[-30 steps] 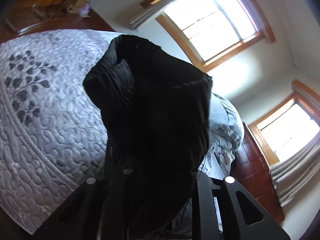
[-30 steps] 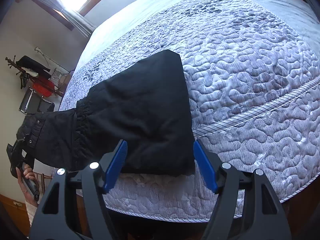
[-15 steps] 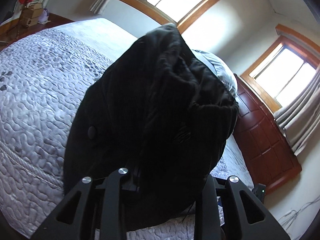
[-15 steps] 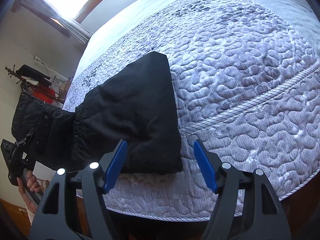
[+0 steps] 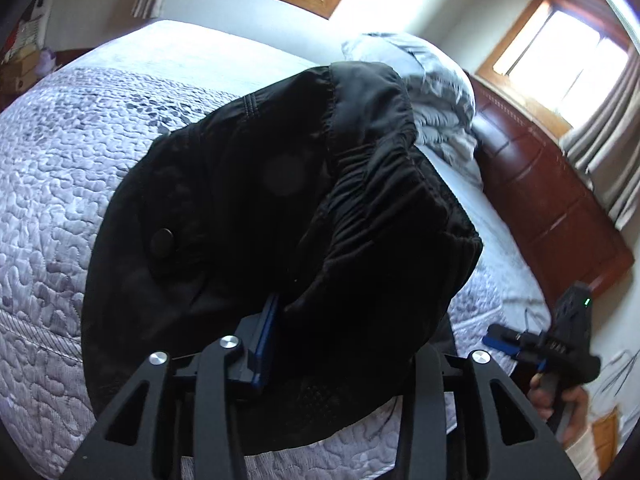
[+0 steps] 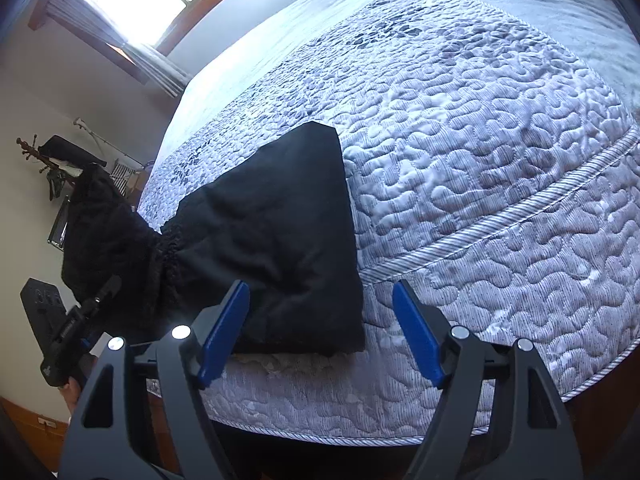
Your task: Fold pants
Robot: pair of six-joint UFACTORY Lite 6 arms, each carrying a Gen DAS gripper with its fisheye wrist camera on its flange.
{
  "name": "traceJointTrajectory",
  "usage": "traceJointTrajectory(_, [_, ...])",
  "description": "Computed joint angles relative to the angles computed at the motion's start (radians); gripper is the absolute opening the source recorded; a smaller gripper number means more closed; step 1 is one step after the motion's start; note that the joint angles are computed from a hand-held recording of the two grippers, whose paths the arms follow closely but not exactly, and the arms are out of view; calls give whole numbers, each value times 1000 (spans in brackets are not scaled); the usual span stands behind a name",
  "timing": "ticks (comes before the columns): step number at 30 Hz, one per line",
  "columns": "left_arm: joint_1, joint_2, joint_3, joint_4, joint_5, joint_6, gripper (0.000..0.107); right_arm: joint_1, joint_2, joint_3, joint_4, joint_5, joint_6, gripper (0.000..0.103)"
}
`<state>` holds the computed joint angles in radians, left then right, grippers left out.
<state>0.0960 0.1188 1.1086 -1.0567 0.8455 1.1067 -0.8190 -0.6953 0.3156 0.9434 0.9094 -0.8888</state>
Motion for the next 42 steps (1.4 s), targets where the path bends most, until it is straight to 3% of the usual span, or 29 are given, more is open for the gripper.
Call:
traceJointTrajectory(3, [-58,3,-14,48,-56,-5,48,40,4,1,10,-18,19,76])
traceJointTrajectory(7, [-113,-18,-39,110,-57,-26,75,117,1,8,17,-53,63,77])
traceJointTrajectory(9, [-147,-79,-90,144,-61,-53,78,156,1,16,21,-67,86,78])
traceJointTrajectory(17, [32,-88,-53,145,180,-48,78,313,80,90,97,-99,135,83])
traceJointTrajectory(20, [126,-45,10,153,219,-49,79,364,152,121,180,-97,101,86])
traceJointTrajectory(22, [193,-33,21,152,203,-43,89,396,228,146,266,-82,50,86])
traceJointTrajectory(26, [279,34,53,190,137,-69,89,477,393,201,419,-62,-54,87])
traceJointTrajectory(32, [372,139,97,207,148,-117,89,553,617,281,599,-1,-210,88])
traceJointTrajectory(42, [443,205,137,252,163,-157,92,684,833,454,659,-46,-226,90])
